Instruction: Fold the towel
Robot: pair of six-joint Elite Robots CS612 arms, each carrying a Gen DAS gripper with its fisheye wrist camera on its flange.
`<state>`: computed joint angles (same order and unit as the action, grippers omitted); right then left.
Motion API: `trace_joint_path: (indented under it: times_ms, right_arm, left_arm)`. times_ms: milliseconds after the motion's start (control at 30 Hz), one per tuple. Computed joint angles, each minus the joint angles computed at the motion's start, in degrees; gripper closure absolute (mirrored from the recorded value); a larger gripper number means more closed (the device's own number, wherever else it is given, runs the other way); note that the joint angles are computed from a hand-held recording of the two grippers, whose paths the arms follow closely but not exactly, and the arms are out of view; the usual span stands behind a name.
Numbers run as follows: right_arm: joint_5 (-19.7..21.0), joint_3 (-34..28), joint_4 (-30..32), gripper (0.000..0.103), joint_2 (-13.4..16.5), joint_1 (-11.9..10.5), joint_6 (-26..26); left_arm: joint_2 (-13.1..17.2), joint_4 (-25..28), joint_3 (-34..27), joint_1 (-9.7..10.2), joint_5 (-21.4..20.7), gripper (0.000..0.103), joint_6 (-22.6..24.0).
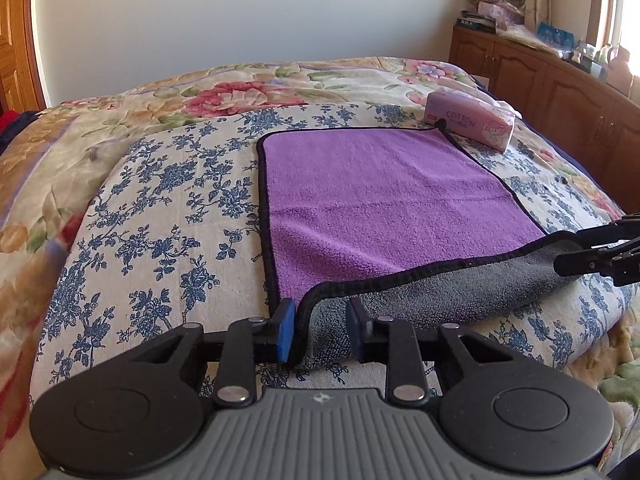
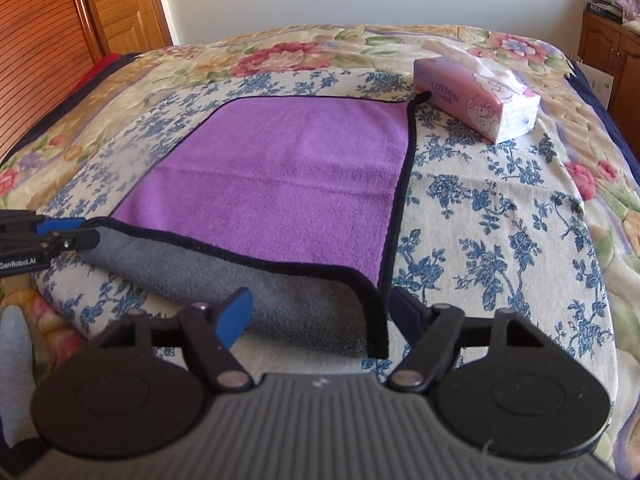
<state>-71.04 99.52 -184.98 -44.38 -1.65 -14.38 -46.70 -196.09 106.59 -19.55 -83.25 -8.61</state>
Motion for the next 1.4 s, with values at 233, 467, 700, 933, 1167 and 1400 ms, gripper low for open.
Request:
trace_joint_path:
  times_ms: [233, 467, 700, 933, 1167, 1400]
  right_arm:
    - [-1.6, -0.2, 0.4, 0.057, 0.0, 0.1, 0.6]
    - [-2.0, -0.3, 0.3, 0.081, 0.1, 0.0, 0.6]
    - [-1.8, -0.3, 0.5, 0.097, 0.1, -0.1, 0.3]
    - [-0.7, 0.0, -1.2, 0.099, 0.0, -0.3, 0.6]
    - [0.3, 0.2, -3.1, 0.099, 0.1, -0.5, 1.2]
    - [1.5, 0.3, -5.0, 0.099, 0.1, -0.6, 1.2]
  left_arm:
    - [0.1, -0.5, 0.1, -0.02, 0.2, 0.09, -0.2]
    - [0.0, -1.3, 0.2, 0.1, -0.7, 0.095, 0.4]
    - [0.0, -1.6, 0.2, 0.12, -0.9, 0.095, 0.3]
    - [-0.1, -2.5, 0.4, 0.11, -0.9, 0.096, 0.3]
    - [-0.3, -5.1, 0.9, -0.16, -0.5, 0.097, 0.1]
    - [-0.5, -8.4, 1.2, -0.3, -0.6, 0.097, 0.1]
